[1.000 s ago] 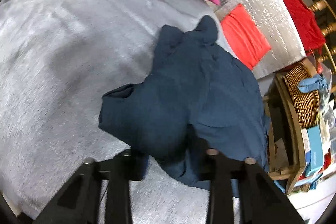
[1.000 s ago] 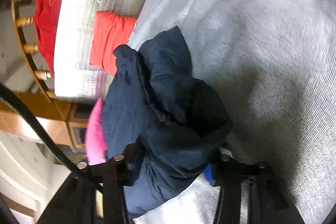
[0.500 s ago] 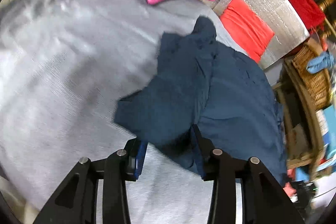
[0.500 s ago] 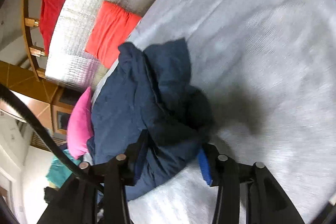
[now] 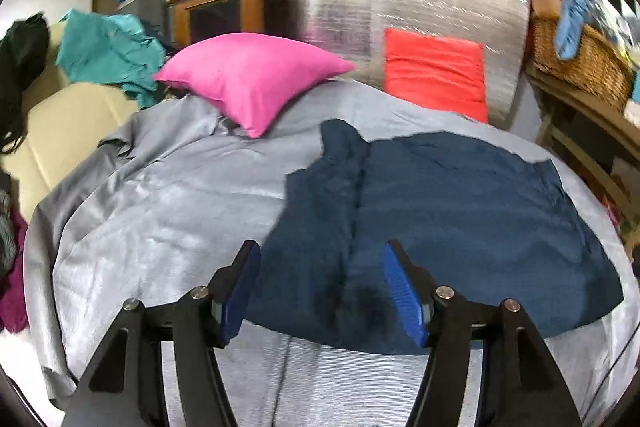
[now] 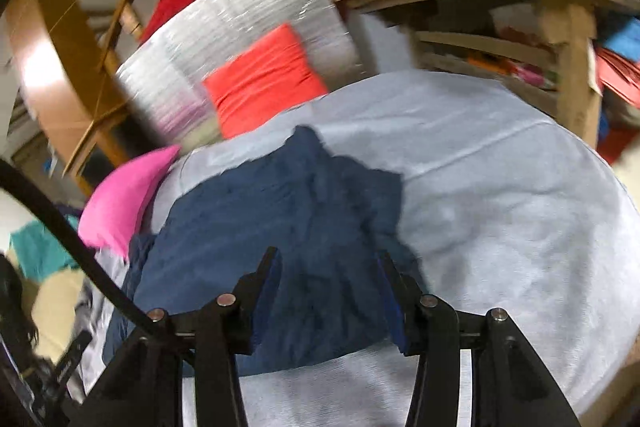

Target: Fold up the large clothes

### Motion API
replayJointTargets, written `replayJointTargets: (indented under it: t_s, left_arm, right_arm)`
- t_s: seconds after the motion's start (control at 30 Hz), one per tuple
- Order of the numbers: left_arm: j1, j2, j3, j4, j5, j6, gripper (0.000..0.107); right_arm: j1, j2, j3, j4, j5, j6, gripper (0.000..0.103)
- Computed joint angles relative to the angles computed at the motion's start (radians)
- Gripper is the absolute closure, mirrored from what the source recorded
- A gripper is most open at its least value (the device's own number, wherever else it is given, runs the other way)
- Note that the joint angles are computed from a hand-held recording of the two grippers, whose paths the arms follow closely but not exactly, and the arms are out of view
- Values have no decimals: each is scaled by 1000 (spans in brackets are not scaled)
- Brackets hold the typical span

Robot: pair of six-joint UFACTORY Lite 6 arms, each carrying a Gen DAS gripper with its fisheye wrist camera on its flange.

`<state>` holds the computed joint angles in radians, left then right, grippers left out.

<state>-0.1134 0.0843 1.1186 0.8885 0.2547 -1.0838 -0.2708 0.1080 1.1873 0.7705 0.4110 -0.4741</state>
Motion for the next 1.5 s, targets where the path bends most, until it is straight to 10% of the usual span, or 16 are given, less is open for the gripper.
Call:
replayJointTargets:
  t_s: [1.03, 1.23, 1.5]
  left_arm:
    - [-131, 359, 270, -79, 157, 155, 36]
    - [-140, 199, 161, -70, 206, 121, 36]
    - [-263, -239, -17, 42, 369, 39, 24]
  right_arm:
    - [103, 348, 185, 35, 132, -6, 52]
    - [109, 196, 68, -44, 70, 51, 52]
    - [206, -249, -156, -565, -28, 476, 41]
